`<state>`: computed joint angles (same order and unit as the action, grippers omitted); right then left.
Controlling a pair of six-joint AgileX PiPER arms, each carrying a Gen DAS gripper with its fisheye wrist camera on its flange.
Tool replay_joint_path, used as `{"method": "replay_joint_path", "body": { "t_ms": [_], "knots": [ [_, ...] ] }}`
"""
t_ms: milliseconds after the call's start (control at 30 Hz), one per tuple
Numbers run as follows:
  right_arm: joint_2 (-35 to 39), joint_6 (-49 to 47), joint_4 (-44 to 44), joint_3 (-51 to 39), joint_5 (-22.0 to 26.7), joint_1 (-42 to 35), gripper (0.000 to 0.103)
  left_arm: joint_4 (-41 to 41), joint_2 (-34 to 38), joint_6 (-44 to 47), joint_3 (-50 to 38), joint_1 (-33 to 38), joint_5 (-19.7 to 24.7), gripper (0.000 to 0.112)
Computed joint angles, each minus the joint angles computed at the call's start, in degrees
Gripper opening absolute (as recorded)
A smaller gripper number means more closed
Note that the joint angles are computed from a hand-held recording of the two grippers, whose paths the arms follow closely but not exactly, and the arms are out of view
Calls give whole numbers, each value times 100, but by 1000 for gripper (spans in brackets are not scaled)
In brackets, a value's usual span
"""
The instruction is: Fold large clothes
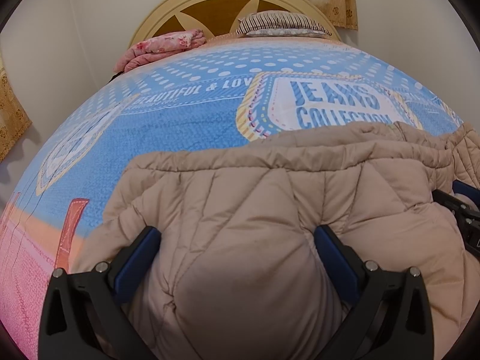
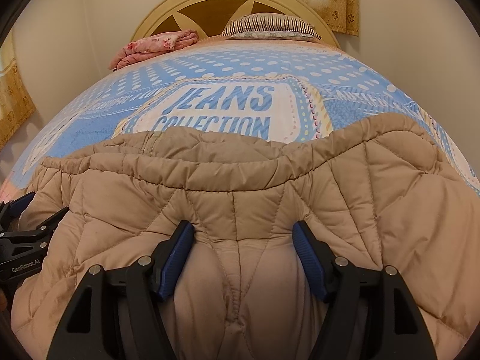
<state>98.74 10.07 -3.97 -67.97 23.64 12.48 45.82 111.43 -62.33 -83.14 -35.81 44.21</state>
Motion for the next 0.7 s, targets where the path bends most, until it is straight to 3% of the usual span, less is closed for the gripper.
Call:
{"method": "replay_joint_path", "body": {
  "t_ms": [133,300,400,500,700],
  "knots": [
    [-516,998,-1007,224,106,240,69,-1,12,23,-20,4,10,103],
    [-1467,1488,-1208,764,22,816,69,24,8,-9,-9,-3,6,103],
    [-1306,1809,-1475,879,138,1125,69,40,8,-38,-10,-16,8,103],
    [-1166,2789,-2379,1263,-249,1233,69,53,-11,-67,19,-18,-19,103],
    [-861,3055,-2655,1205,-327,1227,72,30,-2,-52,3,-14,-1,103]
  ]
}}
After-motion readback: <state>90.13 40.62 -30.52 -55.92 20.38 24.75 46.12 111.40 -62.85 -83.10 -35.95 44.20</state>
